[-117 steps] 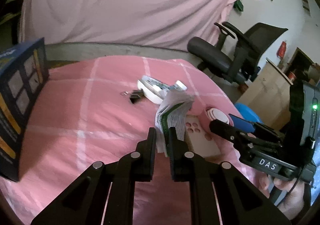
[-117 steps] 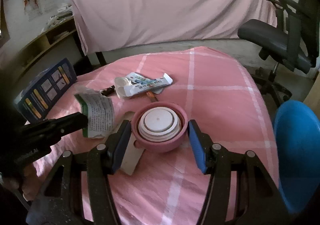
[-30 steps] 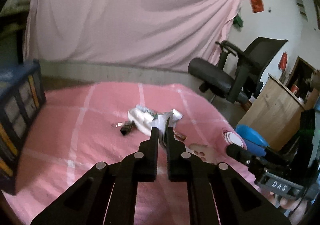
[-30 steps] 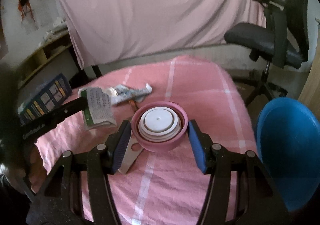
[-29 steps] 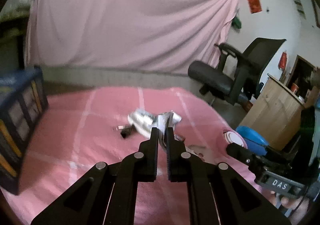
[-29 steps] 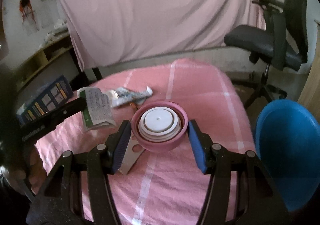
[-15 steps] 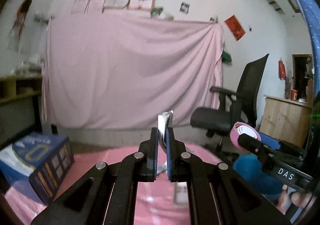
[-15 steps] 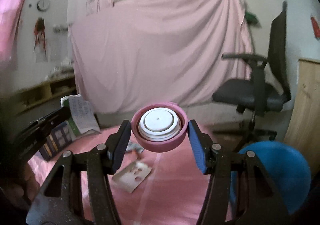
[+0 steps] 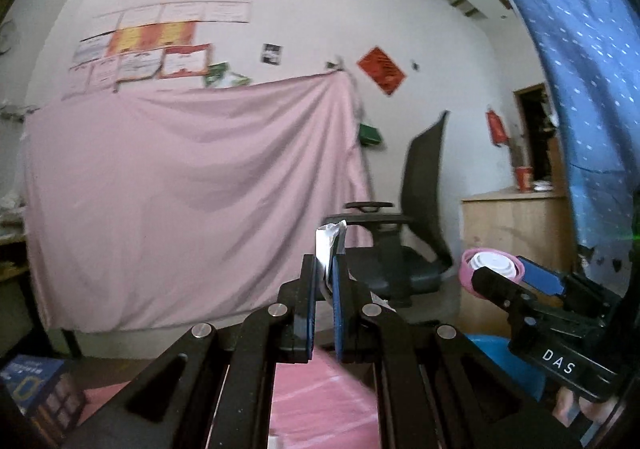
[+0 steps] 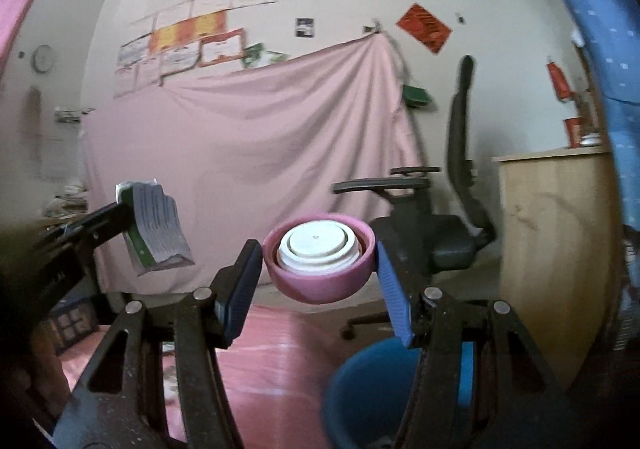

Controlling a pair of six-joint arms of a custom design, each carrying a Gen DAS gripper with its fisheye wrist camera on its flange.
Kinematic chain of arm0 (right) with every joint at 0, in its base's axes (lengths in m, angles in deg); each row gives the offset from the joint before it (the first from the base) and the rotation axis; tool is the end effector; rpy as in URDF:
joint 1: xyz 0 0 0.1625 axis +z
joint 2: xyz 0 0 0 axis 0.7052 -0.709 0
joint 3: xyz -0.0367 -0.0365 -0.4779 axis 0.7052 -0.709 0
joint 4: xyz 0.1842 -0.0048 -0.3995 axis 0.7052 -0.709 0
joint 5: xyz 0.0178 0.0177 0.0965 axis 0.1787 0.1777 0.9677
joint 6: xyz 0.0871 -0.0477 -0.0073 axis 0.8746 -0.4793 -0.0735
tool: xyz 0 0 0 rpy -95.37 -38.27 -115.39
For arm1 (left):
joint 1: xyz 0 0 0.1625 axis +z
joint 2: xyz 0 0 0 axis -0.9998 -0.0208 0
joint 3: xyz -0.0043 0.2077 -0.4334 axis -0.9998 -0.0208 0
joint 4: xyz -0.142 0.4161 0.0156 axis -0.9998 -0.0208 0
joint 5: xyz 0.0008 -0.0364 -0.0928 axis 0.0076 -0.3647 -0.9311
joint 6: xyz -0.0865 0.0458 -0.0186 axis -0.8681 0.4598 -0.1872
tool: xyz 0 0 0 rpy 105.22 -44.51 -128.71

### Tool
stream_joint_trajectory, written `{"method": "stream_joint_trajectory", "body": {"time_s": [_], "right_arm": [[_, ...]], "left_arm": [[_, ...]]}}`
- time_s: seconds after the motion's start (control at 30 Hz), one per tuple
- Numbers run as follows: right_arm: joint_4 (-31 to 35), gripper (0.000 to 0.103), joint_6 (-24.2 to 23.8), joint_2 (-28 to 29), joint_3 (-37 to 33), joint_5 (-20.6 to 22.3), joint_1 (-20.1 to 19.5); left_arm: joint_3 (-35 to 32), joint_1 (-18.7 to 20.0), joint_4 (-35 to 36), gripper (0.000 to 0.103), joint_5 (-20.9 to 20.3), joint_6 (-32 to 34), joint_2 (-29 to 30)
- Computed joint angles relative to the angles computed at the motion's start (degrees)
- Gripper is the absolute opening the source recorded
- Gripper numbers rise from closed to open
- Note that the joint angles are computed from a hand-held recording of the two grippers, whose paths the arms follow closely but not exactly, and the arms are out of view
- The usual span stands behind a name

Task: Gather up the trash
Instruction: 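Carry the tape roll and paper packet in both tools over the blue bucket, then open both tools to drop the tape roll and packet into the bucket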

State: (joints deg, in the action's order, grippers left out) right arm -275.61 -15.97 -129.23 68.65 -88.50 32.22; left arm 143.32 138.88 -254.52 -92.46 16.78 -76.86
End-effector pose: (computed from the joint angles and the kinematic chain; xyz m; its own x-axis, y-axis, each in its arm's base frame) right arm -0.0032 -0.7505 0.2811 -0.7808 -0.1713 0.6008 -0.6169 0.0592 -0.7848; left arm -0.3488 -0.6981 -0.0349 -0.5998 0.2736 -0.7519 0.7786 -0.0170 -0.6273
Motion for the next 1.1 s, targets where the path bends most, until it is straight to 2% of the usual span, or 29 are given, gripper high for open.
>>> {"method": "stream_joint_trajectory", "body": {"time_s": [0.13, 0.27, 0.37, 0.47, 0.6, 0.7, 0.83, 0.9, 0.97, 1.1], "right_arm": [[0.9, 0.080, 0.6, -0.7, -0.7, -2.7, -0.9], [4.2, 0.078, 1.7, -0.9, -2.2, -5.8, -1.7], [9.1, 0.070, 4.1, -0.7, -4.6, -7.8, -2.6], [14.8, 0.070, 5.6, -0.2, -6.7, -9.7, -3.2], [18.3, 0.071, 7.5, 0.0, -8.3, -11.5, -3.9], [18.9, 0.071, 8.5, -0.2, -8.5, -11.9, -4.2], [19.1, 0.072, 9.0, -0.3, -8.4, -12.5, -4.4], [19.2, 0.072, 9.0, -0.3, -8.6, -12.9, -4.3], [19.1, 0.074, 8.8, -0.3, -8.6, -13.1, -4.2], [18.3, 0.077, 8.8, -0.4, -8.3, -12.7, -3.9]], "left_arm": [[-4.5, -0.4, 5.6, 0.005, -0.8, -1.5, 2.6], [-8.7, -0.4, 13.8, 0.005, -0.2, -6.0, 4.6], [-12.9, 0.3, 22.9, 0.005, 0.3, -12.8, 6.1], [-15.8, 1.0, 31.3, 0.005, 1.1, -19.4, 6.9], [-22.2, 2.2, 45.9, 0.005, 1.2, -29.0, 8.5], [-24.7, 2.8, 53.0, 0.006, 0.8, -33.1, 8.8], [-26.1, 3.0, 57.8, 0.008, 0.5, -35.0, 8.9], [-25.3, 3.0, 58.1, 0.016, 0.6, -35.2, 8.5], [-23.8, 3.1, 56.6, 0.027, 0.2, -35.2, 7.9], [-20.7, 3.0, 53.2, 0.028, 0.9, -35.4, 6.5]]}}
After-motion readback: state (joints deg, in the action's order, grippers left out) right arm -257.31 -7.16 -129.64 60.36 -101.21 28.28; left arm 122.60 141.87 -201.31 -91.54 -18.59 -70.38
